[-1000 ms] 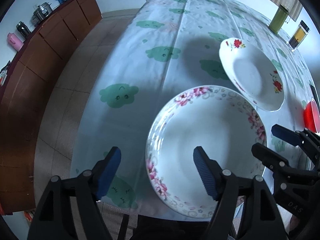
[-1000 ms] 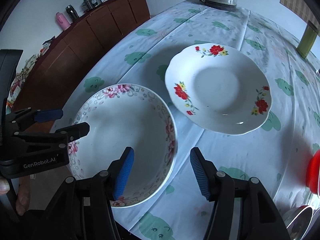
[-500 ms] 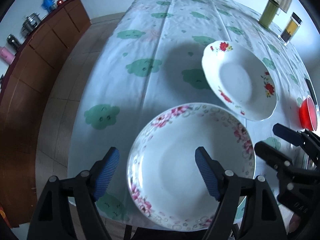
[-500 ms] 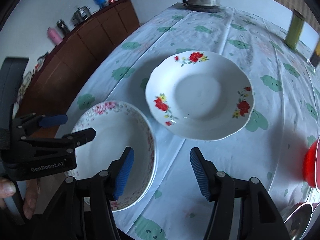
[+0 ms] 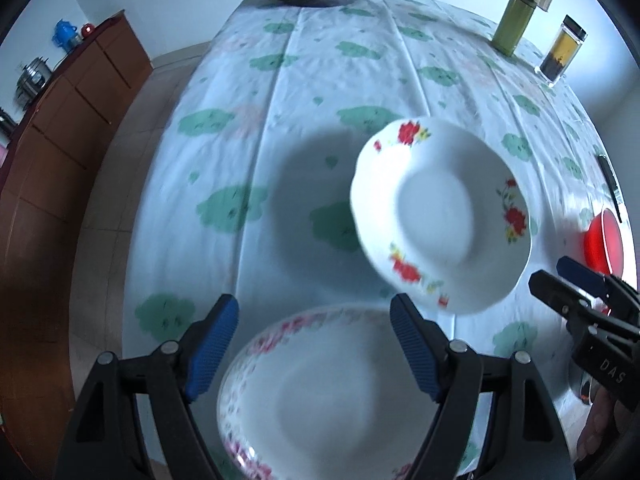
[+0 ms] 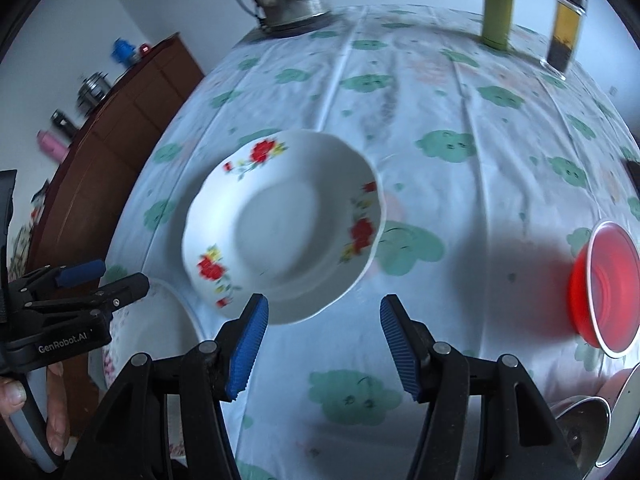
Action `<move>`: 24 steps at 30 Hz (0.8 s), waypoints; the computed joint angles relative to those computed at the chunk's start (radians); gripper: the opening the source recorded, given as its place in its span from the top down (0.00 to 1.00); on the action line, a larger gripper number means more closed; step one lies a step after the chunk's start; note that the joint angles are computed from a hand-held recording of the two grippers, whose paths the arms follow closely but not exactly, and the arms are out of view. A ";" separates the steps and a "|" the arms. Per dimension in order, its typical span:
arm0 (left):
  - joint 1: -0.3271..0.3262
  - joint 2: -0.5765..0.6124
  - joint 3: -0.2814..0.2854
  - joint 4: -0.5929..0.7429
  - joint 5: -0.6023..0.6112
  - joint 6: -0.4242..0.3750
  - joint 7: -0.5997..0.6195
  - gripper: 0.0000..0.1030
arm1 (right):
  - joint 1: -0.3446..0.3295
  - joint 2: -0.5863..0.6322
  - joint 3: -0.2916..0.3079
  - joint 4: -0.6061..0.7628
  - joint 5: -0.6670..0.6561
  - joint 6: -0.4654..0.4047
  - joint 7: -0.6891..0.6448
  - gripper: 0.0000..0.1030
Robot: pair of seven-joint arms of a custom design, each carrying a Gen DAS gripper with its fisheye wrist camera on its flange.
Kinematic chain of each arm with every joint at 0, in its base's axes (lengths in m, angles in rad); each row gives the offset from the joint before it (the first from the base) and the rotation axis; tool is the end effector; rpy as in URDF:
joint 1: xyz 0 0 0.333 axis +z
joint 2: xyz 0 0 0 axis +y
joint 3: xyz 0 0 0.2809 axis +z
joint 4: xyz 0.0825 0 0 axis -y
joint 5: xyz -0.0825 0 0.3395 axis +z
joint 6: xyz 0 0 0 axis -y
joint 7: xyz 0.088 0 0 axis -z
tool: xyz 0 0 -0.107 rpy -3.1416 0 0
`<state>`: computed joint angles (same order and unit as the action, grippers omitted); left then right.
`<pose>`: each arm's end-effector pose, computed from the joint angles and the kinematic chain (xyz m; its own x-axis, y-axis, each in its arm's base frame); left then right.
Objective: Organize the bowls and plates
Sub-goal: 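Move both grippers to the red-floral plate rim and close on it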
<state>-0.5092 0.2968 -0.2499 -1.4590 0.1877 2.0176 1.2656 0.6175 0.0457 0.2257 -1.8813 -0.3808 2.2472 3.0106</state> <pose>0.4718 -0.4048 0.5207 -0.4683 -0.8831 -0.0274 -0.8428 0.4558 -0.2864 0.3816 0.4099 0.4973 -0.3433 -0.9108 -0.2295 -0.8337 0.4080 -0.3721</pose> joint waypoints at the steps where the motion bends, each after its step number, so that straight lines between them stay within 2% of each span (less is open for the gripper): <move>1: -0.003 0.018 0.000 0.025 0.002 -0.005 0.003 0.23 | -0.003 -0.006 -0.003 -0.010 0.003 0.005 0.009 0.41; 6: -0.042 0.167 0.014 0.235 0.007 -0.072 0.026 0.23 | -0.031 -0.022 -0.019 -0.058 0.038 0.045 0.057 0.56; 9: -0.069 0.247 0.032 0.354 0.006 -0.120 0.034 0.23 | -0.043 -0.010 -0.022 -0.053 0.056 0.045 0.043 0.58; 14: -0.096 0.335 0.058 0.474 -0.001 -0.175 0.053 0.25 | -0.054 0.013 -0.028 -0.031 0.065 0.034 0.020 0.62; 21: -0.122 0.429 0.072 0.613 -0.027 -0.254 0.089 0.48 | -0.065 0.032 -0.037 -0.042 0.096 0.067 0.008 0.69; 24: -0.127 0.462 0.075 0.665 -0.043 -0.279 0.102 0.54 | -0.066 0.044 -0.038 -0.036 0.100 0.074 0.001 0.72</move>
